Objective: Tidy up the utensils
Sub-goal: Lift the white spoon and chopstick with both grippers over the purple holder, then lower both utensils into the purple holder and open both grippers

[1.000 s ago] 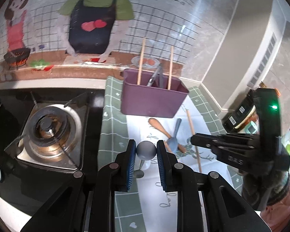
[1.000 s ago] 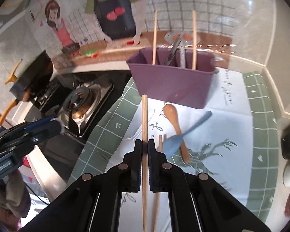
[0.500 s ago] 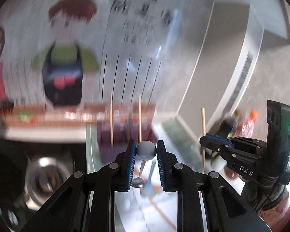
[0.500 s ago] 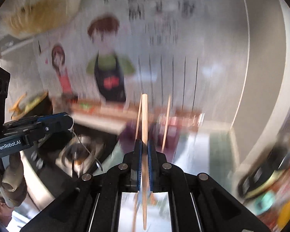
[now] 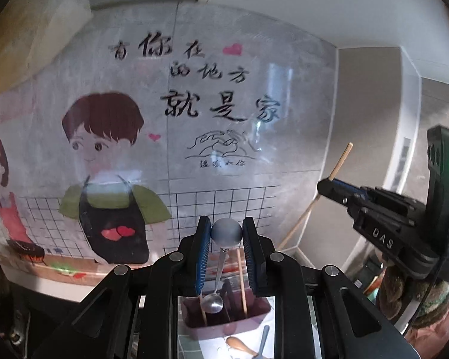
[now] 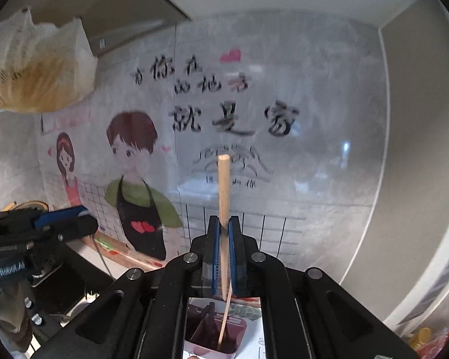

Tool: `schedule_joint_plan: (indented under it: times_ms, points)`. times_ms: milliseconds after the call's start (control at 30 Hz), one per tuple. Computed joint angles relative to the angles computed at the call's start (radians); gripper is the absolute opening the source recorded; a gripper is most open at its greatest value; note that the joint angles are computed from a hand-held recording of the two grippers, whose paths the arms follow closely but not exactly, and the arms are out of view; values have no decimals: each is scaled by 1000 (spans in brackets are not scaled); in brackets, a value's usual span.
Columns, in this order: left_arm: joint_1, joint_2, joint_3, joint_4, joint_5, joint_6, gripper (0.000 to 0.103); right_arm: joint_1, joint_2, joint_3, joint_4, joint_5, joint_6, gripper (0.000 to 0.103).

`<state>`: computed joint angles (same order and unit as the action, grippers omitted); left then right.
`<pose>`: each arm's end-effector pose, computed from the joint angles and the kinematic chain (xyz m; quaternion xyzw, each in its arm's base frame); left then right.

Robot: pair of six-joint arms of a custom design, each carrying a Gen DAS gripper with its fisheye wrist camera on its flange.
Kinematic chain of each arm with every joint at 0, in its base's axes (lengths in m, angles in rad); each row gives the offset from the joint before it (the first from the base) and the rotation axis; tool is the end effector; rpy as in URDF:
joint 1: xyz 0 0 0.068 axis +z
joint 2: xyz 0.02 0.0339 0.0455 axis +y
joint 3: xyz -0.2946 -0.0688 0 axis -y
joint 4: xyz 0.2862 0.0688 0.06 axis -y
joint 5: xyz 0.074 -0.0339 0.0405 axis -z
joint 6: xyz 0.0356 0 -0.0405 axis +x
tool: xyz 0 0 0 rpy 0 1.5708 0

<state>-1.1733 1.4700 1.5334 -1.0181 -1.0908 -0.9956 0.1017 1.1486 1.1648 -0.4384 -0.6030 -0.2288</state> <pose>0.1547 -0.2869 0.4108 -0.0844 0.8254 0.0019 0.5582 0.2752 0.0484 0.4045 -0.2910 0.7642 0.2159 0.5335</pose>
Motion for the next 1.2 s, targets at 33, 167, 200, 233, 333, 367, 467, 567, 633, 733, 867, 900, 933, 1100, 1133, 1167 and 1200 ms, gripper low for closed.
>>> schedule_joint_plan:
  times_ms: [33, 167, 200, 233, 333, 367, 467, 567, 633, 733, 867, 900, 933, 1100, 1133, 1167, 1200]
  points:
    - [22, -11, -27, 38, 19, 18, 23, 4, 19, -2, -3, -4, -14, 6]
    - [108, -48, -150, 184, 114, 76, 23, 17, 68, -39, -6, -8, -67, 6]
    - [122, -49, -170, 210, 129, 89, 23, 20, 73, -57, 7, -5, -79, 6]
    - [141, -50, -195, 244, 151, 105, 23, 24, 86, -67, 15, -3, -87, 6]
    - [192, -48, -261, 327, 227, 128, 23, 32, 128, -83, 15, -3, -106, 6]
    - [207, -46, -278, 350, 250, 134, 23, 32, 138, -88, 22, 2, -110, 6]
    - [247, -36, -319, 404, 299, 152, 23, 48, 196, -103, 46, 35, -120, 6]
    - [291, -18, -362, 463, 352, 159, 23, 70, 256, -117, 70, 69, -114, 6]
    - [313, -3, -387, 499, 383, 163, 23, 80, 301, -124, 80, 87, -111, 6]
    - [348, 38, -415, 546, 442, 166, 23, 98, 377, -118, 68, 102, -109, 6]
    - [394, 107, -448, 605, 540, 153, 23, 119, 462, -112, 51, 123, -115, 6]
    - [407, 130, -457, 622, 576, 148, 24, 124, 482, -114, 55, 132, -114, 6]
    - [416, 148, -462, 632, 604, 145, 24, 129, 501, -109, 46, 136, -121, 6]
    - [431, 165, -492, 657, 643, 108, 31, 137, 526, -128, 36, 180, -158, 32]
    - [422, 145, -496, 647, 627, 100, 32, 127, 500, -144, 42, 176, -164, 34]
    - [410, 125, -495, 631, 604, 95, 36, 114, 469, -157, 41, 169, -169, 37]
    - [392, 101, -491, 607, 571, 89, 45, 105, 448, -163, 40, 164, -170, 39]
